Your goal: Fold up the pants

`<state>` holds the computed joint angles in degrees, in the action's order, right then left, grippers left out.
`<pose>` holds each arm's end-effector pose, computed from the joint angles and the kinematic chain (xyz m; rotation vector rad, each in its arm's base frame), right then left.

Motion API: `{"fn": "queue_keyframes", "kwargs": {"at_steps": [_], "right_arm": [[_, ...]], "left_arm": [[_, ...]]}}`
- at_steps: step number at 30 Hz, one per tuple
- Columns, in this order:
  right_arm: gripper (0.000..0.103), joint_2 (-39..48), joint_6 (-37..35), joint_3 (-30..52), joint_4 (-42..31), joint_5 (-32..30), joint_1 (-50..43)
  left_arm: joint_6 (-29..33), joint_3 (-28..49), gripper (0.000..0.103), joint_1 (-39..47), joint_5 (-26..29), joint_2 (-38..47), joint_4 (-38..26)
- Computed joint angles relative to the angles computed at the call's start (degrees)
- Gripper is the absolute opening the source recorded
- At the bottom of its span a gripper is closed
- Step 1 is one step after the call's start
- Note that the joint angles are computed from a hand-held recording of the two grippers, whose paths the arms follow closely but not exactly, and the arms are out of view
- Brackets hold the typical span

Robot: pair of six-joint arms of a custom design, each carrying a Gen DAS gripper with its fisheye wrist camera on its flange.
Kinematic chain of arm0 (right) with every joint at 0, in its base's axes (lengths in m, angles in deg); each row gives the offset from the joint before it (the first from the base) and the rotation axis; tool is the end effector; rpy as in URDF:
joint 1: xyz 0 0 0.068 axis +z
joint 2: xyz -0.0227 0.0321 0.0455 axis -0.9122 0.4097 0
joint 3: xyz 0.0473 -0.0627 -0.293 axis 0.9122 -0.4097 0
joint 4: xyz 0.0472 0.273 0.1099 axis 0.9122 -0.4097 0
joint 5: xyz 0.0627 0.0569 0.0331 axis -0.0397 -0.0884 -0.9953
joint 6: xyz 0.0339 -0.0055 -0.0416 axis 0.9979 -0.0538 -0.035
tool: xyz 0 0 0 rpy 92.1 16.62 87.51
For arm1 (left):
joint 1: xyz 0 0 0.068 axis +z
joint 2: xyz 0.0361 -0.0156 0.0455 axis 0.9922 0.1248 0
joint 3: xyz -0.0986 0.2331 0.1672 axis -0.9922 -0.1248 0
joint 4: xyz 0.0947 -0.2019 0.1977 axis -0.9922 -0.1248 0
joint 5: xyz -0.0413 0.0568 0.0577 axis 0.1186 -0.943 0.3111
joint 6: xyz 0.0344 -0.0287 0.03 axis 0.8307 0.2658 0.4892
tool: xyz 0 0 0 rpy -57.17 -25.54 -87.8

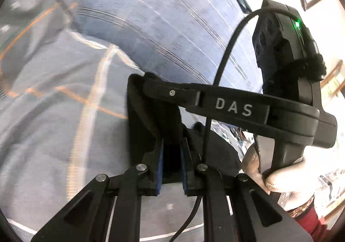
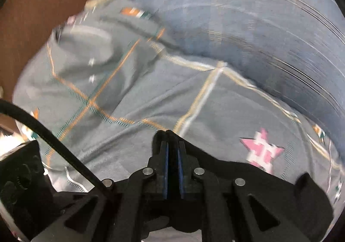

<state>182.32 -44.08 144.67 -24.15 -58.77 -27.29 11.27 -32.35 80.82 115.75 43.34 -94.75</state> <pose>0.3099 0.2387 0.2271 -0.0482 2.7184 0.1316 0.2439 -0.0383 0.1628 0.4095 2.3579 -1.2780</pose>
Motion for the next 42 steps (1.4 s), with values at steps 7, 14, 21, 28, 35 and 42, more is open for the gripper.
{"fn": "queue_keyframes", "kwargs": {"at_steps": [7,14,21,28,35,42], "right_arm": [[0.008,-23.94,3.19,-21.60,4.49,-1.82,-9.81],[0.008,-39.24,0.84,-40.27,9.39,-11.15,-27.18],[0.019,-48.09,0.35,-50.46,14.33,-20.31,-37.59],[0.039,-66.19,5.48,-48.82,2.33,-7.97,-31.26],[0.040,-59.28,12.29,-52.17,24.22,-28.58,-30.93],[0.023,-40.46,14.98,-57.12,37.90,-29.72,-37.35]], "left_arm": [[-17.23,2.40,0.013,-25.01,-13.58,5.00,14.82],[-22.16,6.92,0.013,-40.04,-21.66,13.18,16.66],[-14.84,3.85,0.029,-34.75,-17.55,3.31,8.16],[-11.31,1.53,0.038,-25.11,-21.00,-2.19,2.50],[-15.22,1.42,0.038,-25.80,-24.13,7.19,9.15],[-14.76,4.24,0.040,-28.78,-26.90,11.78,9.43]]}}
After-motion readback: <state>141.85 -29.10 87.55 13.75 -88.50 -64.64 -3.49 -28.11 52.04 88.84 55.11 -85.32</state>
